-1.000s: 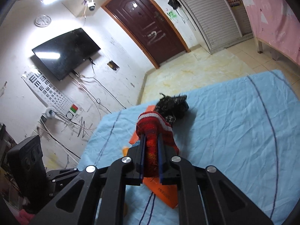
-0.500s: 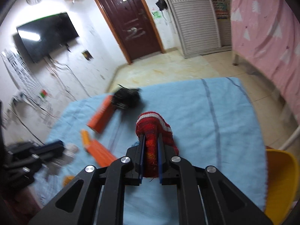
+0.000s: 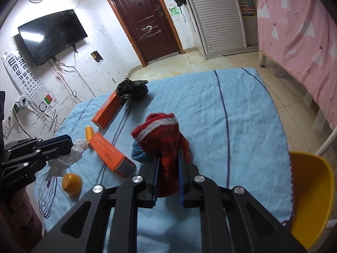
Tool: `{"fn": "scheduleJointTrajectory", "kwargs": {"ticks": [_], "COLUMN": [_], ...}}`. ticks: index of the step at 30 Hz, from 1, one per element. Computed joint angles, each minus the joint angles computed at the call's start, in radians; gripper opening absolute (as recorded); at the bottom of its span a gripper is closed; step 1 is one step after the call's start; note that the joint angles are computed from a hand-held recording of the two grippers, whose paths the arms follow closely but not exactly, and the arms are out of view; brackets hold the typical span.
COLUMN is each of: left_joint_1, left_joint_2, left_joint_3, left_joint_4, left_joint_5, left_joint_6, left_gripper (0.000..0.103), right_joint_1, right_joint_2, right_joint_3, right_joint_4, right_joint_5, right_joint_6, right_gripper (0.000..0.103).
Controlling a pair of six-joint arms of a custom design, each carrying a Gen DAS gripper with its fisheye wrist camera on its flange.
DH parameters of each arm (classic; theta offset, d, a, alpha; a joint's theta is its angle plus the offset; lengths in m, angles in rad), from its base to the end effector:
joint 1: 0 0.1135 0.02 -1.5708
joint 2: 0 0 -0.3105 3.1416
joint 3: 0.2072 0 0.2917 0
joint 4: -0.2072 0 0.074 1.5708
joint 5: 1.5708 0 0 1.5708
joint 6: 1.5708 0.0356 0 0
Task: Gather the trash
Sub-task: 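Carry the tissue and red sock over the yellow bin and open both tools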
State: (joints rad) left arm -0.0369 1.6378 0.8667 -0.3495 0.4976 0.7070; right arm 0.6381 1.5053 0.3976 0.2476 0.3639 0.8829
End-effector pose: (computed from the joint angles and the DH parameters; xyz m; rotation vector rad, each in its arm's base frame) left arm 0.3323 -0.0293 0.1726 1.0562 2.3026 -0.4164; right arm 0.2091 0.1393 0.1134 0.4503 2.3340 0.2905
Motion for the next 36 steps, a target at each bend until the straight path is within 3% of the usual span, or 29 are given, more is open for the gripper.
{"fn": "scheduleJointTrajectory", "kwargs": {"ticks": [5, 10, 15, 18, 19, 21, 24, 26, 28, 29, 36], "left_joint_1": [-0.012, -0.031, -0.073, -0.109, -0.120, -0.144, -0.164, -0.172, -0.181, -0.183, -0.196], "left_joint_2": [-0.010, -0.045, -0.086, -0.106, -0.111, -0.119, -0.126, -0.127, -0.120, -0.116, -0.092], "left_joint_3": [-0.011, -0.033, -0.050, -0.058, -0.062, -0.068, -0.077, -0.082, -0.080, -0.079, -0.066], "left_joint_4": [0.003, 0.008, 0.005, 0.010, 0.011, 0.016, 0.021, 0.028, 0.034, 0.035, 0.047], "left_joint_5": [-0.004, 0.003, 0.005, -0.001, -0.003, -0.009, -0.018, -0.026, -0.036, -0.040, -0.054], "left_joint_6": [-0.009, -0.005, -0.023, -0.041, -0.047, -0.059, -0.065, -0.066, -0.072, -0.075, -0.093], "left_gripper": [0.006, 0.006, 0.006, 0.006, 0.006, 0.006, 0.006, 0.006, 0.006, 0.006, 0.006], "right_joint_1": [0.044, 0.072, 0.089, 0.074, 0.047, 0.002, -0.028, -0.034, -0.041, -0.037, -0.068], "right_joint_2": [-0.040, -0.204, -0.367, -0.440, -0.458, -0.443, -0.405, -0.387, -0.335, -0.314, -0.129], "right_joint_3": [-0.023, -0.116, -0.149, -0.170, -0.188, -0.207, -0.209, -0.197, -0.167, -0.161, -0.075], "right_joint_4": [-0.032, -0.042, -0.156, -0.185, -0.162, -0.115, -0.112, -0.127, -0.154, -0.149, -0.108], "right_joint_5": [0.086, 0.173, 0.239, 0.235, 0.190, 0.137, 0.144, 0.143, 0.149, 0.154, 0.136], "right_joint_6": [0.030, 0.085, 0.096, 0.083, 0.057, 0.045, 0.050, 0.035, 0.020, 0.020, -0.078], "right_gripper": [0.008, 0.008, 0.008, 0.008, 0.008, 0.008, 0.010, 0.024, 0.081, 0.087, 0.087]}}
